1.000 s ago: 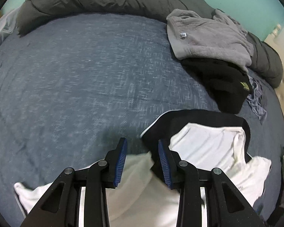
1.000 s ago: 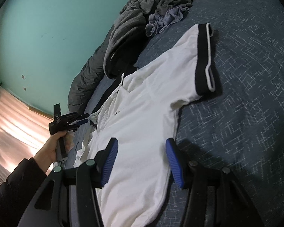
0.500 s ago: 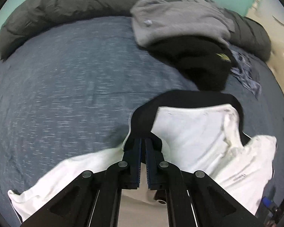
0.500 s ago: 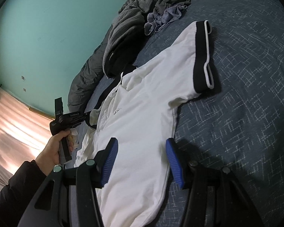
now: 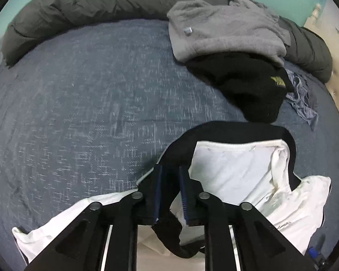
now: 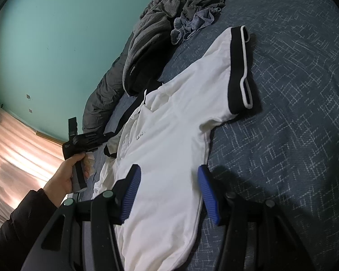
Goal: Fold clothes
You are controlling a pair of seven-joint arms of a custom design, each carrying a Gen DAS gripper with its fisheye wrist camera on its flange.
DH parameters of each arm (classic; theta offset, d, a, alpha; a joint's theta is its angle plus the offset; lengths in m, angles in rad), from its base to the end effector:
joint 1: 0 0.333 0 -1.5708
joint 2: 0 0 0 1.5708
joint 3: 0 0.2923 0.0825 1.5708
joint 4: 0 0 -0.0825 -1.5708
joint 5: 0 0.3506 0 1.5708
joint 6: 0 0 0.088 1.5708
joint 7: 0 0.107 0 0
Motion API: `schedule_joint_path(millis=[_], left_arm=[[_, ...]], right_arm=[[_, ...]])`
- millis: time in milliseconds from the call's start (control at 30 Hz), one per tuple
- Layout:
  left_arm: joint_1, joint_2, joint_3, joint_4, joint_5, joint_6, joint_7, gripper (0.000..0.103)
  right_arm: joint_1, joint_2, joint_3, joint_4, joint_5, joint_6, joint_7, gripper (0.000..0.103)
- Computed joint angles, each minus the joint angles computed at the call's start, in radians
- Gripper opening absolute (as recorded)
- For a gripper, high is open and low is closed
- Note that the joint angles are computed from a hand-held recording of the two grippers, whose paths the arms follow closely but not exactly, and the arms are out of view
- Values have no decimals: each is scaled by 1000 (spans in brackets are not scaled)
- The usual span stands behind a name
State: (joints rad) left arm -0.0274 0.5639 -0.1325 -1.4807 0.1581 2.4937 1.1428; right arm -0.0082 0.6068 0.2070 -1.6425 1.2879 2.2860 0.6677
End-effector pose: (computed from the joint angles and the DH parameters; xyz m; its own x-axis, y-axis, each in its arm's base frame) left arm 0.6947 -0.0941 0.3938 0.1721 -0.9781 0.1173 -0.8807 -0.2061 -0.4264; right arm 0.6488 0.1343 0.2891 0.2770 -0.5405 -0.7945 -0.9274 0.0661 -0.3683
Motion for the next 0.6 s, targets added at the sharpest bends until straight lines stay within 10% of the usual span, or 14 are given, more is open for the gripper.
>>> schedule_joint_path(millis=[233, 367, 600], left_arm=[[20, 16, -20, -9, -37, 0, 50, 21], [-10, 9, 4, -19, 10, 13, 39, 4], [-166, -9, 167, 28, 367, -65, -186, 3]], right_arm=[[1, 3, 1, 1, -6, -1, 4, 53], [0, 5, 1, 2, -7, -2, 4, 53], [-3, 0, 1, -5, -1, -3, -4, 53]])
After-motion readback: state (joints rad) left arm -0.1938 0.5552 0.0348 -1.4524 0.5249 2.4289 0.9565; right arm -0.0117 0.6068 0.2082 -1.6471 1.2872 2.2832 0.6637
